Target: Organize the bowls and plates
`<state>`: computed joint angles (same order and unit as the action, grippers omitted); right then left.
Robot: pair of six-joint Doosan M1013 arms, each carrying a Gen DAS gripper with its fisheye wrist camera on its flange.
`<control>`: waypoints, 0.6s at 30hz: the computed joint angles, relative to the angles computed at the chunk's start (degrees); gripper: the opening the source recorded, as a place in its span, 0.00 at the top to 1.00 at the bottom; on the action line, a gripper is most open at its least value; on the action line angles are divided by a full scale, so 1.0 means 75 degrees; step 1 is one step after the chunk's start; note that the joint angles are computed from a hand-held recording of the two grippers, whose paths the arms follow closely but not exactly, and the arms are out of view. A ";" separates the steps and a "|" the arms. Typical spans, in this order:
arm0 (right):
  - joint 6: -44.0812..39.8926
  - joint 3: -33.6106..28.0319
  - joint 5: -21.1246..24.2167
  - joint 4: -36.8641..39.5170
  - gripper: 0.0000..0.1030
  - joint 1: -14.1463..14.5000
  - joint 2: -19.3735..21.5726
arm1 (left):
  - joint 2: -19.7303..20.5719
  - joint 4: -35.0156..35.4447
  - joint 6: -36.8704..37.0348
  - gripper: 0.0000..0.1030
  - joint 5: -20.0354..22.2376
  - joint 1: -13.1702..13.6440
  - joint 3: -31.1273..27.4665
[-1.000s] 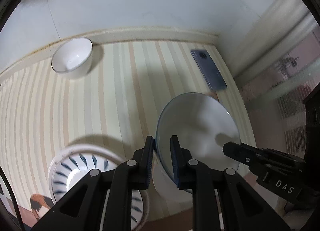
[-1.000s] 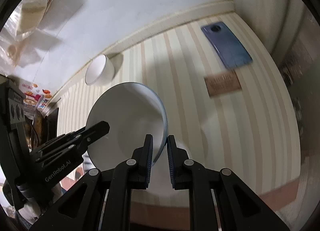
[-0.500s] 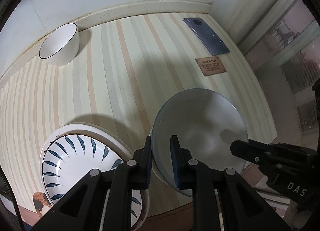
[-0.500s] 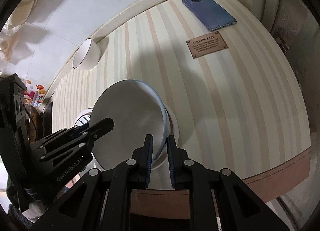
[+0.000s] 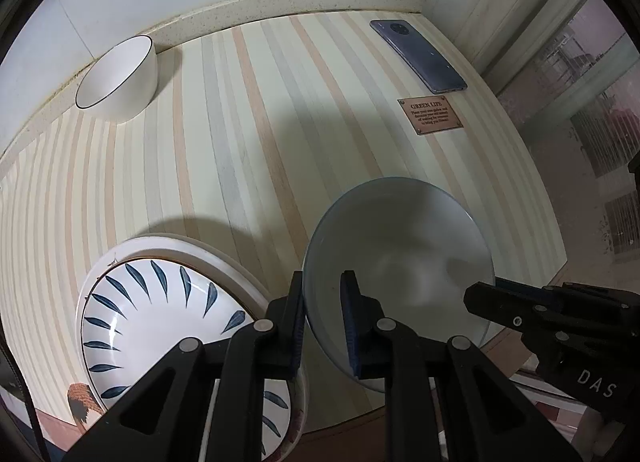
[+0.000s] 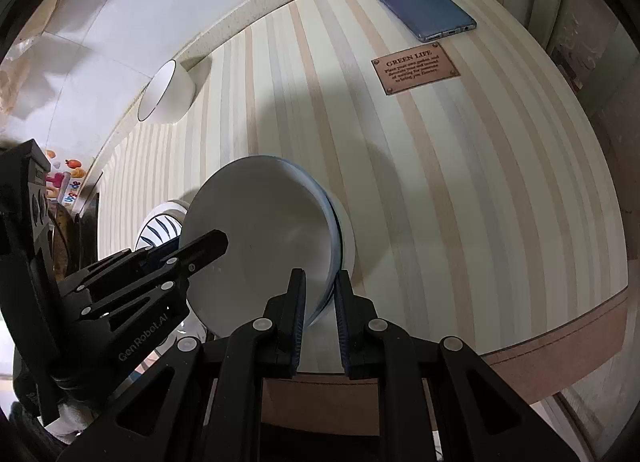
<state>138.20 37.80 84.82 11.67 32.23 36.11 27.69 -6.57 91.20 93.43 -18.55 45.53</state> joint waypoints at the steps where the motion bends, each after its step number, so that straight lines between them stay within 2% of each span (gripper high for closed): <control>1: -0.0007 -0.0013 0.0031 0.0012 0.84 0.0001 0.0013 | 0.0000 0.0000 0.0000 0.86 0.0000 0.0000 0.0000; 11: -0.0085 -0.0271 0.0340 0.0245 0.84 -0.0072 0.0197 | 0.0067 0.0039 -0.0048 0.86 0.0148 -0.0002 -0.0132; 16: 0.0284 -0.0720 0.0682 0.0584 0.83 -0.0197 0.0352 | 0.0150 -0.0458 -0.0452 0.85 0.0346 0.0249 -0.0713; 17: 0.0287 -0.0902 0.0756 0.0614 0.81 -0.0225 0.0407 | 0.0187 -0.0544 -0.0527 0.84 0.0333 0.0316 -0.0908; 18: 0.0294 -0.1169 0.0841 0.0648 0.72 -0.0261 0.0495 | 0.0233 -0.0588 -0.0607 0.83 0.0272 0.0389 -0.1135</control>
